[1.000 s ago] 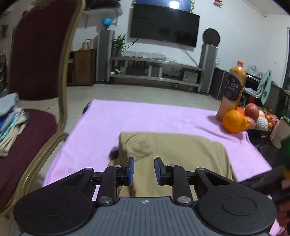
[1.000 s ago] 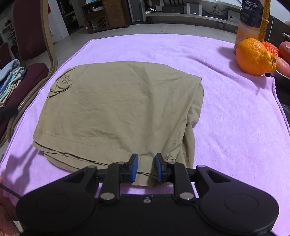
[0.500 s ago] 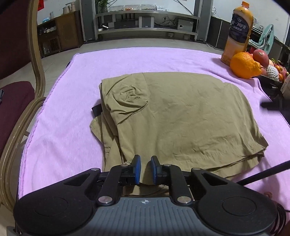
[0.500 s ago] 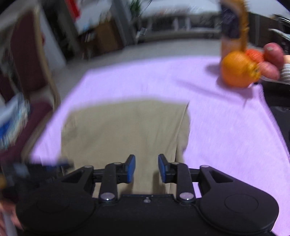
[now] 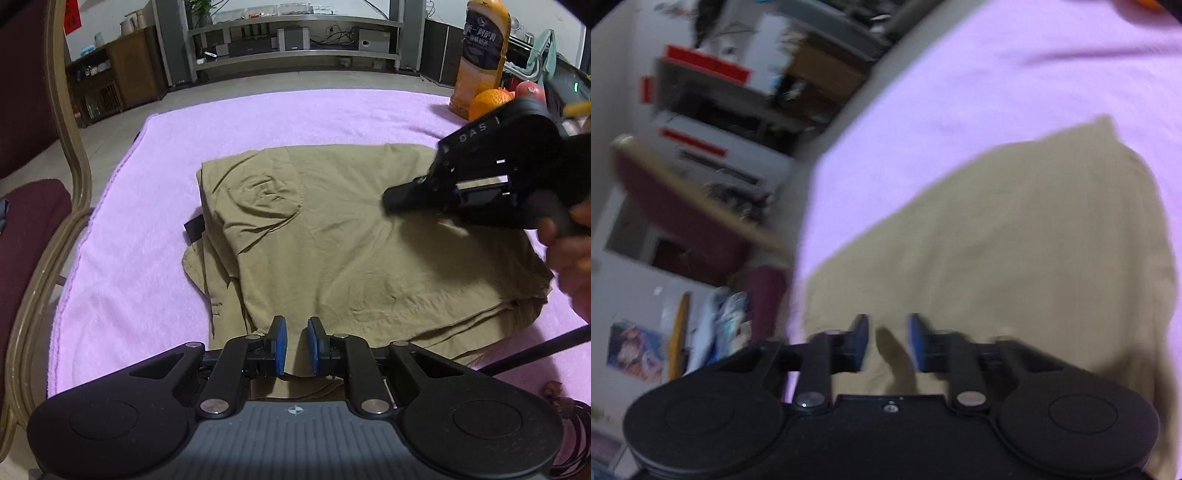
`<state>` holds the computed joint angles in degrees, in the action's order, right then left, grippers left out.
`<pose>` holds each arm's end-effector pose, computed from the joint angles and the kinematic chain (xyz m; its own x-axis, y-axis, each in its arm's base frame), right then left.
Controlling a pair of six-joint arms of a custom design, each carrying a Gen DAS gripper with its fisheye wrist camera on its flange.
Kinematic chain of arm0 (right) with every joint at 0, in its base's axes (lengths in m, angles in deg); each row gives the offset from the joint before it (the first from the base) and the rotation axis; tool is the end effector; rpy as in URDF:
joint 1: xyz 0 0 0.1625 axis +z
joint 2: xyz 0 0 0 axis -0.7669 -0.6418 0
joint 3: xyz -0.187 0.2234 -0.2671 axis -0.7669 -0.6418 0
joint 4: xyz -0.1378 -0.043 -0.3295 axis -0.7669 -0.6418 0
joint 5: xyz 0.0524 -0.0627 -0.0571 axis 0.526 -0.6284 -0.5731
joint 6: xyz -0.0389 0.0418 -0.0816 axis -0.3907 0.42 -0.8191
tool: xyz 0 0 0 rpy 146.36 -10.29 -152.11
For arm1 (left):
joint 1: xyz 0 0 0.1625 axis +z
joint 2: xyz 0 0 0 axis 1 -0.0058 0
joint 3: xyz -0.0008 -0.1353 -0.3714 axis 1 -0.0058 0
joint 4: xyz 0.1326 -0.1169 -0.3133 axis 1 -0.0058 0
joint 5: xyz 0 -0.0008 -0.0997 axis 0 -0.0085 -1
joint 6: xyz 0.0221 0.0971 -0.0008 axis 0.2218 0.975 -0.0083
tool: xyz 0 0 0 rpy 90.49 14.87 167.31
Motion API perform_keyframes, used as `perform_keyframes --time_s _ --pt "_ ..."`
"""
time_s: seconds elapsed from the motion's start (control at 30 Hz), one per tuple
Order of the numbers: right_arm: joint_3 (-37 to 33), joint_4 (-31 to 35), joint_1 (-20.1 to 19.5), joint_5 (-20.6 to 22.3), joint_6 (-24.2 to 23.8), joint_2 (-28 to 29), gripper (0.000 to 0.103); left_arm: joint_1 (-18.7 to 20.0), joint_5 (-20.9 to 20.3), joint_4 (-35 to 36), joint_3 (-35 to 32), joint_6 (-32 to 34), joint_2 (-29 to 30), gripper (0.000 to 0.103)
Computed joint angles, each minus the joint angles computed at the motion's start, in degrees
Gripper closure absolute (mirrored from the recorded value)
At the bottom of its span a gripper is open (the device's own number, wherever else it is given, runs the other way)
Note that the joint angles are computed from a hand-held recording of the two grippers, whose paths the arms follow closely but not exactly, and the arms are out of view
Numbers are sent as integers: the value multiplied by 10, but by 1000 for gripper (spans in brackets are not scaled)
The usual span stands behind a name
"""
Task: Fold clothes
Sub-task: 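Press the folded trousers flat with the right gripper while the left gripper holds the edge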
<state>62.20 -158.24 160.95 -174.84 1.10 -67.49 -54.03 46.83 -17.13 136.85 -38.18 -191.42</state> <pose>0.3333 -0.4830 -0.0563 -0.9840 -0.1014 -0.1463 -0.0558 0.9562 -0.2873 -0.0316 -0.2920 0.3338 -0.6678 -0.1004 -0.7375 0.3996 0.7876 -0.4690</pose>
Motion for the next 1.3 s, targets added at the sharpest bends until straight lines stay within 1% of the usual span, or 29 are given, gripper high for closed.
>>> perform_keyframes --time_s 0.03,0.07,0.17,0.2,0.23,0.3,0.33,0.4,0.43,0.5,0.53,0.57,0.6,0.67,0.7,0.73,0.8,0.83,0.9,0.97,1.03,1.13,1.17,1.23,1.3 --pt "8 -33 -7 -9 10 0 103 2 -2 -6 1 6 -2 88" --pt "16 -67 -8 -43 11 -3 103 4 -3 -11 0 11 -2 88" --pt "19 -145 8 -212 -13 -3 103 11 -7 -25 -1 21 -2 87" --pt "23 -166 12 -243 -7 -5 103 12 -8 -26 -2 21 -1 87" --pt "34 -184 13 -250 12 -10 98 13 -7 -26 -2 20 1 87" --pt "54 -218 15 -267 50 -20 97 9 -6 -15 -5 7 5 87" --pt "64 -224 18 -257 52 -27 97 6 -5 -6 -6 -3 8 88" --pt "82 -221 25 -211 31 -42 96 1 -3 5 -7 -16 9 88" --pt "91 -218 29 -187 21 -50 93 2 -3 1 -7 -15 8 88" --pt "93 -186 50 -157 -33 -56 88 4 -4 -1 -8 -19 8 88" --pt "86 -162 67 -161 -70 -53 83 5 -4 -2 -8 -20 8 87" --pt "75 -136 85 -189 -115 -46 77 5 -4 -1 -8 -22 8 87" --pt "63 -109 101 -232 -159 -36 75 4 -4 0 -8 -24 9 87" --pt "31 -50 133 -329 -239 -6 75 3 -4 -1 -6 -22 6 87" --pt "26 -32 147 -372 -275 4 76 3 -4 -2 -5 -21 5 87" --pt "29 -12 157 -401 -287 1 77 3 -4 -4 -3 -18 1 87" --pt "33 43 174 -443 -275 -14 77 2 -5 -5 -2 -15 -4 87" --pt "40 72 177 -458 -261 -27 77 2 -5 -6 -1 -13 -6 86" --pt "69 99 174 -463 -222 -59 75 1 -5 -6 0 -8 -12 86" --pt "92 109 175 -482 -185 -82 76 -2 -5 -2 1 -4 -16 86" --pt "122 70 178 -475 -167 -104 76 -9 -6 9 1 -8 -18 86" --pt "148 -27 176 -424 -172 -118 76 -14 -9 16 0 -9 -21 86" --pt "151 -51 174 -400 -177 -119 78 -14 -9 16 1 -7 -22 86" --pt "155 -64 163 -327 -186 -124 86 -15 -8 12 3 0 -23 86" --pt "146 -49 155 -272 -198 -116 87 -13 -8 5 5 7 -24 86"
